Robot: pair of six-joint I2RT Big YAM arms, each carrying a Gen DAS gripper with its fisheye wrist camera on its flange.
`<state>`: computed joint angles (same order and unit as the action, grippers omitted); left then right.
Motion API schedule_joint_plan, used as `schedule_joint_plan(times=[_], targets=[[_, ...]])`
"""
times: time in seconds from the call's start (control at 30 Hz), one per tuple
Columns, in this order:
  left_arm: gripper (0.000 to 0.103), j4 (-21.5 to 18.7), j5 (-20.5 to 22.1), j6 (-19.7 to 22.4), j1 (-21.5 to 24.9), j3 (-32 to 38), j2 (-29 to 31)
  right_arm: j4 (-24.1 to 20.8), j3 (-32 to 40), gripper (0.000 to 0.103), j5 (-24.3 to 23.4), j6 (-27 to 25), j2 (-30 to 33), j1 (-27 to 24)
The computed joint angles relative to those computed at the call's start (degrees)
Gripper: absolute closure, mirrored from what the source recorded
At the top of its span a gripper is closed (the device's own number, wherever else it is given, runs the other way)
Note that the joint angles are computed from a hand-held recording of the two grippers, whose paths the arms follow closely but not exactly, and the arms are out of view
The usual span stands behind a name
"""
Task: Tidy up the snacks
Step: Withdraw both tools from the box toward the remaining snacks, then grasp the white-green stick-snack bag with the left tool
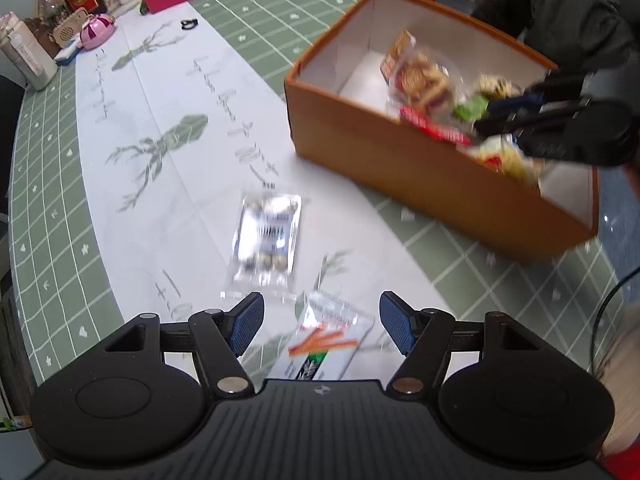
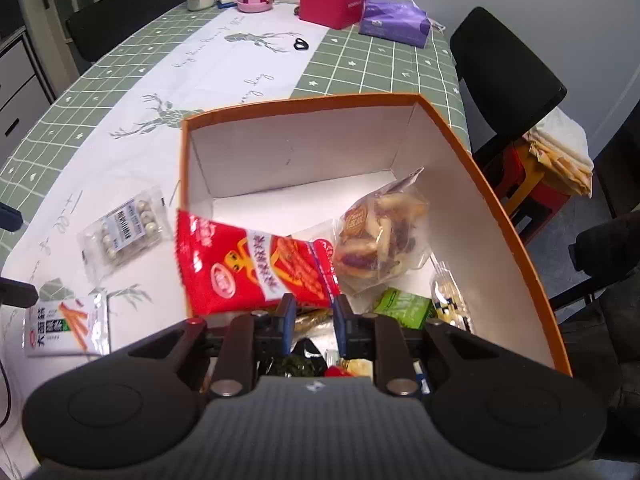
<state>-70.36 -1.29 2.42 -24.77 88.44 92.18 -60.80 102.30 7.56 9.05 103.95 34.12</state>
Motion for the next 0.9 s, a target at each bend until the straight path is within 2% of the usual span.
schedule_joint_plan(times=[0.13, 0.23, 0.4, 0.57, 0.67, 0.73, 0.9], targets=[[0.025, 1.3, 0.7, 2.5, 0.6, -5.5, -3.5, 3.9, -3.7, 0.065, -1.4, 0.4, -3.9, 1.1], [0.023, 1.9, 1.0, 4.1, 1.1, -8.9, -5.6, 6.5, -5.0, 0.06, -3.1, 0.5, -5.4, 2.5], [0.023, 1.7, 1.0, 6.9, 1.8, -12.0, -7.3, 8.9, -5.5, 0.059, -4.7, -0.3, -5.8, 5.8], [0.023, 1.8, 1.0, 12.1, 2.4, -13.5, -8.5, 10.4, -7.0, 0.059, -4.7, -0.3, -5.2, 8.8], [0.023, 1.9, 0.7, 15.4, 2.2, -13.9, -8.2, 10.1, -7.1, 0.059, -6.6, 1.1, -3.5, 9.7], [0.023, 1.7, -0.2, 15.9, 1.9, -14.0, -7.4, 9.4, -6.5, 0.059, -7.0, 1.6, -1.9, 10.2], [0.023, 1.7, 2.4, 16.7, 2.3, -14.1, -5.5, 7.4, -4.8, 0.058, -9.1, 2.9, 1.6, 10.5]])
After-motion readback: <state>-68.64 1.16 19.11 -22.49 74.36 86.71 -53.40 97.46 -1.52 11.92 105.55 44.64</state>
